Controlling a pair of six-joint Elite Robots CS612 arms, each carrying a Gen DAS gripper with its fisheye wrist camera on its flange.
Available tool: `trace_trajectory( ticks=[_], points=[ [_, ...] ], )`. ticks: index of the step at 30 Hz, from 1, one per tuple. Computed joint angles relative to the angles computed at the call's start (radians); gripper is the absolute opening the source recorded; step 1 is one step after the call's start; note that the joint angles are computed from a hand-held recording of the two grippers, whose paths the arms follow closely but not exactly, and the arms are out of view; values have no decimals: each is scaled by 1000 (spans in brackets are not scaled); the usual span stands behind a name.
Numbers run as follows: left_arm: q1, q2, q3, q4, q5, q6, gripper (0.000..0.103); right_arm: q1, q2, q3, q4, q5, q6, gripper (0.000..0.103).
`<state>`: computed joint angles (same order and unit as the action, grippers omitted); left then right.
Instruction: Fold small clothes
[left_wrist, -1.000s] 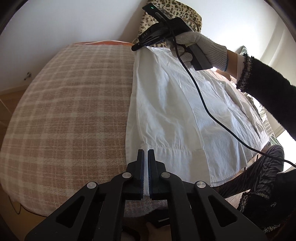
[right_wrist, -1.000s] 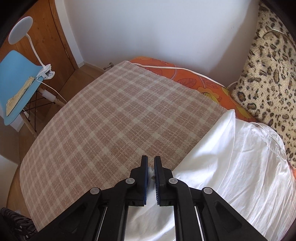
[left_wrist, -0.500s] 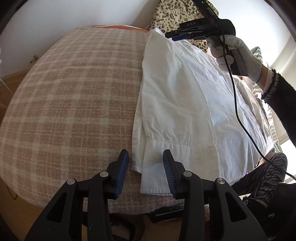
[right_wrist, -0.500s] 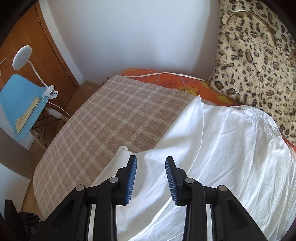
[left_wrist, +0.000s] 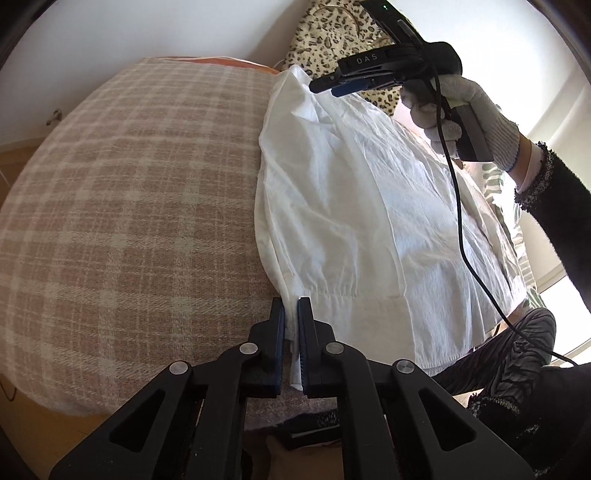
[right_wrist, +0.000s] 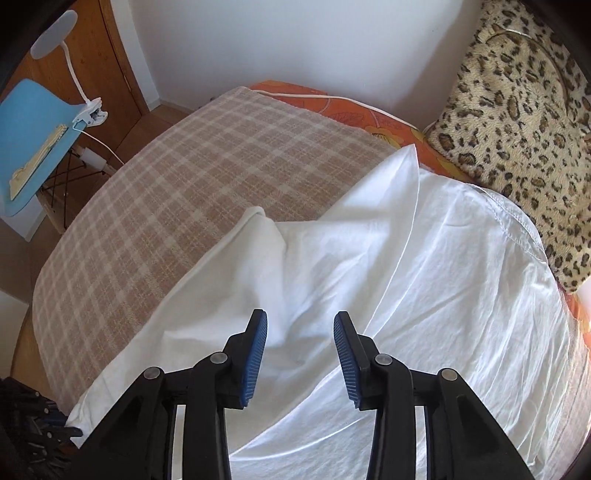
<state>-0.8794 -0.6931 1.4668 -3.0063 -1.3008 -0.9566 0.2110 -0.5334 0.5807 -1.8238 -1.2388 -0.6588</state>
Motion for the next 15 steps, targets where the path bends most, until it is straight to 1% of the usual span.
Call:
trace_trajectory(
  ticks=[1,2,4,7,11,14,15],
  points=[
    [-1,1,-1,-9,0,6,5,5,3,-14,15,7,15,70],
    [-1,1,0,-21,-1,8,5,12,6,-25,28,7,29,71],
    [-3,1,1,-41,6,19,5,32,24,-66,66,-35,62,71],
    [-9,2,-8,-38,22,57,5,65,57,-124,109,-126,98,71],
    [-12,7,-15,-45,19,85,5,101,99,-181,109,-254,140,71],
    [-13,6,-15,-53,13,103,5,109,142,-257,163,-284,176,71],
    [-13,6,-17,-56,13,109,5,111,151,-272,168,-296,180,69]
  ],
)
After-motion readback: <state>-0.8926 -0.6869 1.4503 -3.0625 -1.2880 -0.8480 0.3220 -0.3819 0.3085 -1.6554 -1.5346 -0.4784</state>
